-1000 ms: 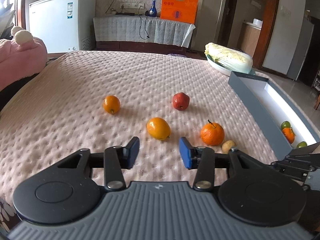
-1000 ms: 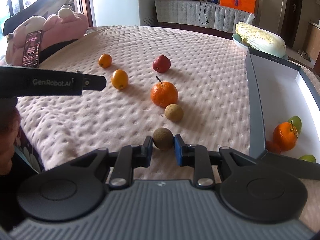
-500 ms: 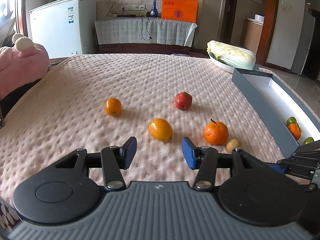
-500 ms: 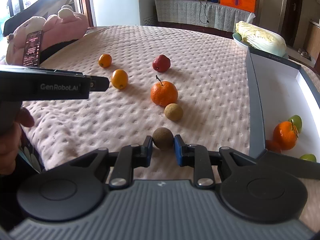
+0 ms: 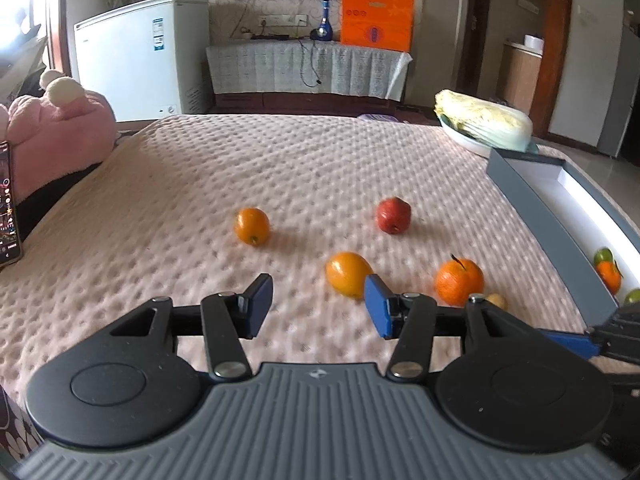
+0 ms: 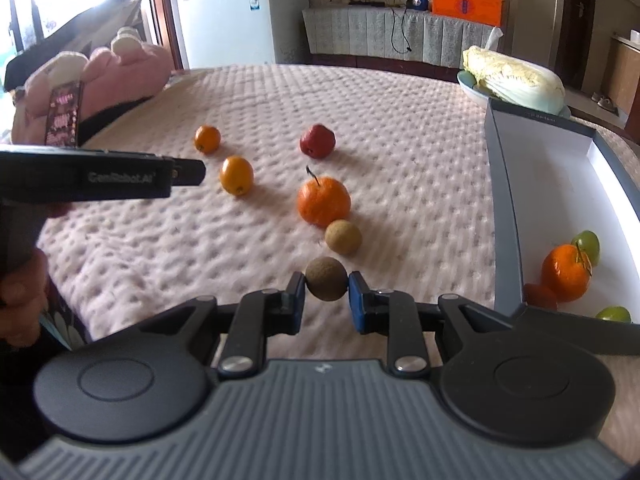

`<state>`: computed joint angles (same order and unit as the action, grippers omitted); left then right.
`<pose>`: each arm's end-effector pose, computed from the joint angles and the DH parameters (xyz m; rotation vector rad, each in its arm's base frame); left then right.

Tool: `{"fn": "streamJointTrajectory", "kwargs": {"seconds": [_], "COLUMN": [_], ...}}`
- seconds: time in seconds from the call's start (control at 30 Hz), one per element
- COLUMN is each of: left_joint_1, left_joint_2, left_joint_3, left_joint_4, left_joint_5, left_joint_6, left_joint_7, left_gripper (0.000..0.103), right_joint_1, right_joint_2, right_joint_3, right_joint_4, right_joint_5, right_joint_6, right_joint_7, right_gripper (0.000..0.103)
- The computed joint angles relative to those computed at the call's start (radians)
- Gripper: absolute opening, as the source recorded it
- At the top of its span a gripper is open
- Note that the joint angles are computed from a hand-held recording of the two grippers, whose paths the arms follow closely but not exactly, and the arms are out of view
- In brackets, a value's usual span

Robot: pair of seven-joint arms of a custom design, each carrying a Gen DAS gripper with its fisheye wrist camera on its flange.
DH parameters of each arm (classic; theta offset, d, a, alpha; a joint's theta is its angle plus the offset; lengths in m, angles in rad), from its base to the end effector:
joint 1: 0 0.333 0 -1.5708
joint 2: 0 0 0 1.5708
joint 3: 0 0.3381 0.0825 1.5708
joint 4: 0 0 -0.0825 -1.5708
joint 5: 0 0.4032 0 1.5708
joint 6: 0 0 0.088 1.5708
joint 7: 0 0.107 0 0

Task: Organize fruits
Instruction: 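Position the open right gripper around a small brown fruit while the left hovers near the oranges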

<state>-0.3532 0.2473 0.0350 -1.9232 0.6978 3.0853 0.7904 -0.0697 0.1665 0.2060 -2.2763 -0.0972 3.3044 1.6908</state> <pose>0.6191 -0.2613 0.4695 -1.5094 1.8883 -0.9796 0.5915 0.0875 0.3963 -1.7589 1.5895 -0.6653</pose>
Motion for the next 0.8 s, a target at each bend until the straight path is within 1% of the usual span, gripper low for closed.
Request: {"fn": "streamJointTrajectory", "kwargs": {"seconds": [0.03, 0.1, 0.13, 0.17, 0.23, 0.3, 0.33, 0.4, 0.5, 0.53, 0.6, 0.63, 0.7, 0.8], "left_joint_1": [0.001, -0.014, -0.005, 0.009, 0.029, 0.030, 0.025, 0.013, 0.006, -0.005, -0.051, -0.059, -0.044, -0.023], "left_joint_2": [0.003, 0.014, 0.019, 0.025, 0.037, 0.050, 0.058, 0.076, 0.107, 0.120, 0.147, 0.157, 0.169, 0.174], "left_joint_3": [0.001, 0.022, 0.011, -0.008, -0.039, -0.051, -0.050, -0.045, -0.050, -0.039, 0.010, 0.018, -0.003, -0.027], "left_joint_4": [0.004, 0.019, 0.024, 0.030, 0.038, 0.050, 0.058, 0.078, 0.112, 0.125, 0.156, 0.168, 0.183, 0.187], "left_joint_5": [-0.003, 0.016, 0.005, -0.015, -0.061, -0.095, -0.107, -0.126, -0.170, -0.174, -0.158, -0.158, -0.181, -0.201], "left_joint_6": [0.003, 0.007, 0.006, 0.004, 0.003, -0.005, -0.008, -0.017, -0.032, -0.037, -0.050, -0.062, -0.090, -0.093], "left_joint_7": [-0.003, -0.025, -0.008, 0.019, 0.077, 0.118, 0.132, 0.157, 0.188, 0.188, 0.156, 0.147, 0.162, 0.194], "left_gripper": [0.062, 0.063, 0.063, 0.064, 0.064, 0.065, 0.065, 0.065, 0.065, 0.065, 0.065, 0.065, 0.065, 0.065], "right_joint_1": [-0.030, -0.110, -0.137, -0.146, -0.132, -0.099, -0.088, -0.090, -0.074, -0.069, -0.053, -0.051, -0.054, -0.018], "right_joint_2": [-0.001, 0.000, 0.000, 0.001, -0.001, -0.004, -0.006, -0.007, -0.010, -0.009, -0.010, -0.010, -0.008, -0.004], "right_joint_3": [0.030, 0.107, 0.133, 0.141, 0.123, 0.088, 0.076, 0.079, 0.063, 0.059, 0.045, 0.045, 0.052, 0.020], "right_joint_4": [-0.002, -0.003, -0.003, -0.002, 0.000, 0.000, -0.001, -0.005, -0.008, -0.008, -0.008, -0.007, -0.004, 0.002], "right_joint_5": [-0.008, -0.039, -0.054, -0.063, -0.063, -0.042, -0.030, -0.010, 0.012, 0.020, 0.037, 0.045, 0.065, 0.089], "right_joint_6": [0.005, 0.009, 0.008, 0.005, -0.010, -0.022, -0.025, -0.024, -0.029, -0.031, -0.035, -0.039, -0.051, -0.054], "right_joint_7": [0.003, 0.019, 0.026, 0.031, 0.035, 0.028, 0.021, 0.004, -0.017, -0.024, -0.037, -0.044, -0.064, -0.094], "right_gripper": [0.027, 0.027, 0.027, 0.027, 0.027, 0.027, 0.027, 0.027, 0.027, 0.027, 0.027, 0.027, 0.027, 0.026]}}
